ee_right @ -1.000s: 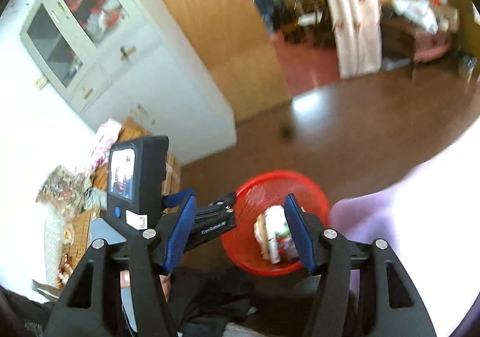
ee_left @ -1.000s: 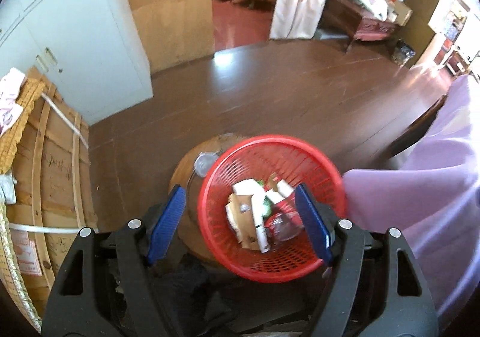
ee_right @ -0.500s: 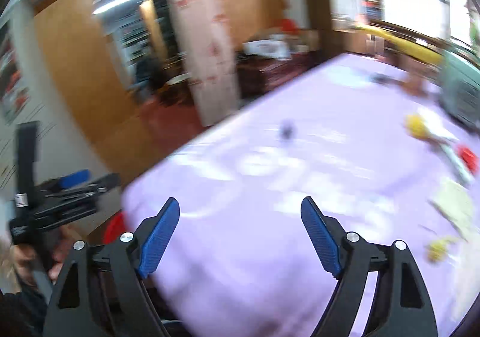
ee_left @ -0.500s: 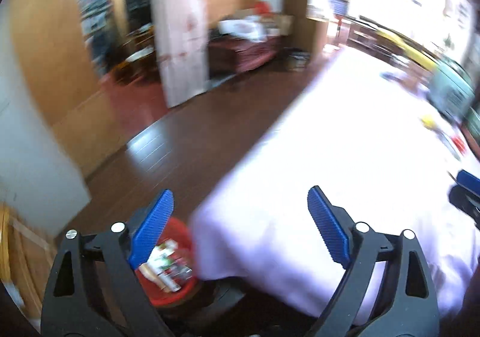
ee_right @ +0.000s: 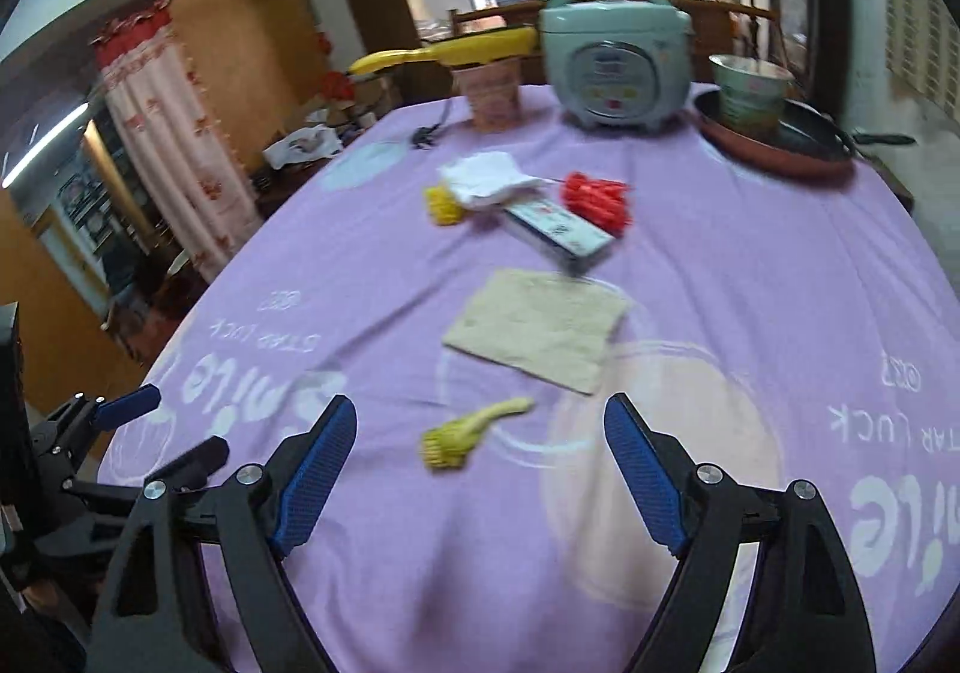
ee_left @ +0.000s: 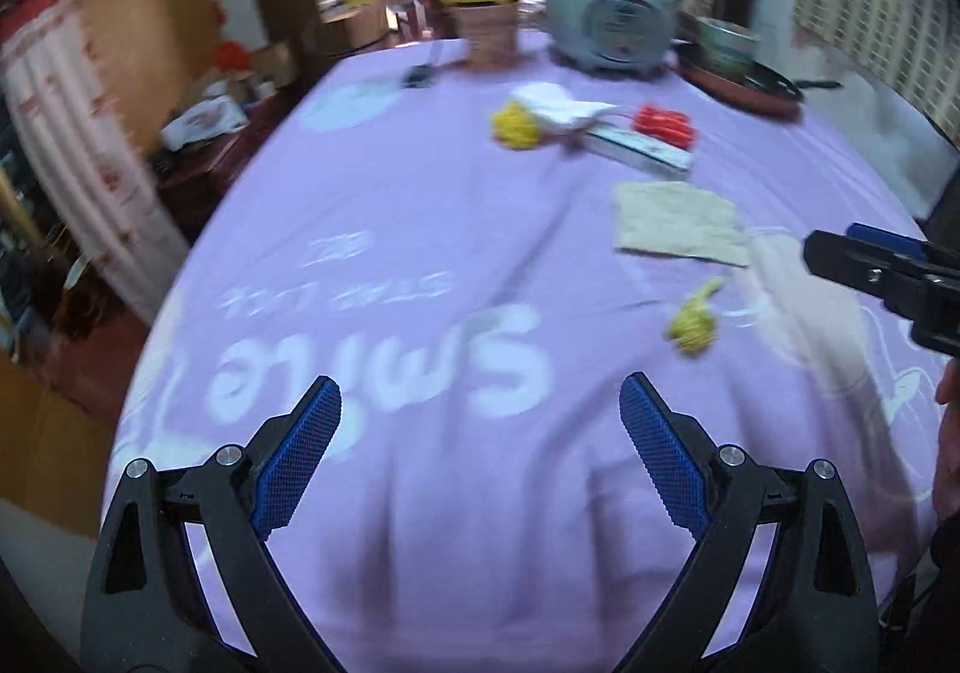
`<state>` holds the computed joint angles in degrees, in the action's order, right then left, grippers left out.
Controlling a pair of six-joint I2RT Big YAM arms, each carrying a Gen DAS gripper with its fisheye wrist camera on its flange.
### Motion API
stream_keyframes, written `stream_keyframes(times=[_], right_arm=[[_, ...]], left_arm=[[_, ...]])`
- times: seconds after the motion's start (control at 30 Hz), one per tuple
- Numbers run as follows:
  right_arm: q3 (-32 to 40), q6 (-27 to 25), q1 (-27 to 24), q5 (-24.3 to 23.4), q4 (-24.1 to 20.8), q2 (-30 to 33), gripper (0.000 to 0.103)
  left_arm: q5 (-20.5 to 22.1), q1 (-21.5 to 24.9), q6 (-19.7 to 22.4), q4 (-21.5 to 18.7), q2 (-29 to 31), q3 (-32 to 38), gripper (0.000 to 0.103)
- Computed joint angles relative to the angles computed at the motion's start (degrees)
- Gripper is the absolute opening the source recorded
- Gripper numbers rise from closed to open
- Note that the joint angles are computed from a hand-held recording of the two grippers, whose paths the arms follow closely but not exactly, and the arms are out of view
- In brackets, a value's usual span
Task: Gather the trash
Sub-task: 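Lift both grippers from the basket and return over the table, then grasp the green vegetable stem with the left gripper while the right gripper grasps the tan napkin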
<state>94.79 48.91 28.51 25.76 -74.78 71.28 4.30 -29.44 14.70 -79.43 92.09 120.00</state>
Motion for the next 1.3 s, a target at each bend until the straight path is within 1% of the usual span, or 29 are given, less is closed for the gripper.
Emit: stream_keyframes(times=[0.03,0.1,0.13,0.2,0.27,0.37,0.5,0.57,0.6,0.67,0.77,0.83,0.97,1.07,1.13,1.17,1.23,1.3], right_arm=[[-0.6,0.3,-0.7,-0.5,-0.1,-0.3,0.084],[-1.5,0.1,-2.7,-1.8,-0.3,-0.8,0.084],[-1.5,-0.5,-3.5,-2.4,-0.1,-0.6,0.084],[-2.9,-1.6,-4.9,-3.2,0.8,-1.1,0.084],[-3.6,-2.2,-5.8,-3.3,1.6,-1.3,0.084],[-5.5,-2.7,-6.9,-1.2,2.8,-1.7,0.084],[-6.6,-4.2,-7.8,1.8,1.1,-1.4,0.086],[-7.3,-3.7,-8.9,1.2,0.3,-1.5,0.087],[-7.6,-3.4,-9.4,0.4,0.3,-1.7,0.087],[-8.1,-3.2,-9.9,-0.6,0.7,-2.1,0.087],[-8.3,-3.1,-10.2,-0.8,0.8,-2.2,0.087],[-8.3,-3.0,-10.3,-0.9,0.7,-2.1,0.087],[-8.6,-2.6,-10.7,-1.8,0.8,-2.1,0.087],[-8.7,-2.3,-10.6,-1.8,0.8,-2.1,0.087],[-8.8,-2.2,-10.6,-1.8,1.0,-2.2,0.087],[-8.9,-2.0,-10.5,-1.5,1.3,-2.4,0.087],[-9.1,-2.0,-10.2,-1.1,2.0,-2.8,0.087],[-9.2,-2.0,-10.0,-0.6,2.5,-3.0,0.087]], left_arm=[[0.2,-0.6,0.8,-0.4,0.8,1.0,0.091],[-0.5,-3.3,1.5,-0.8,2.8,2.8,0.091],[0.2,-3.6,2.3,-1.4,4.0,3.9,0.091],[1.5,-5.1,4.0,-4.2,7.1,7.1,0.091],[1.6,-6.2,4.9,-5.8,9.5,9.1,0.091],[1.4,-7.2,6.1,-6.6,11.4,10.6,0.09],[1.5,-7.9,7.1,-8.2,13.8,12.5,0.084],[1.9,-8.0,7.4,-8.8,14.5,12.9,0.081],[2.2,-8.0,7.3,-9.2,14.9,13.1,0.078],[3.1,-7.9,7.6,-9.8,15.2,13.0,0.076],[4.1,-7.7,8.9,-8.6,14.4,11.3,0.073],[5.0,-7.6,9.7,-8.5,14.1,10.8,0.068],[6.7,-7.2,9.8,-8.6,13.9,10.5,0.064],[7.1,-7.1,10.1,-8.8,13.8,10.5,0.055],[7.4,-7.0,10.4,-9.0,13.7,10.6,0.039],[7.5,-7.0,10.6,-9.0,13.6,10.6,0.035],[8.4,-6.7,11.0,-9.2,13.8,10.9,0.017],[10.2,-6.1,11.1,-11.0,14.8,12.6,0.015]])
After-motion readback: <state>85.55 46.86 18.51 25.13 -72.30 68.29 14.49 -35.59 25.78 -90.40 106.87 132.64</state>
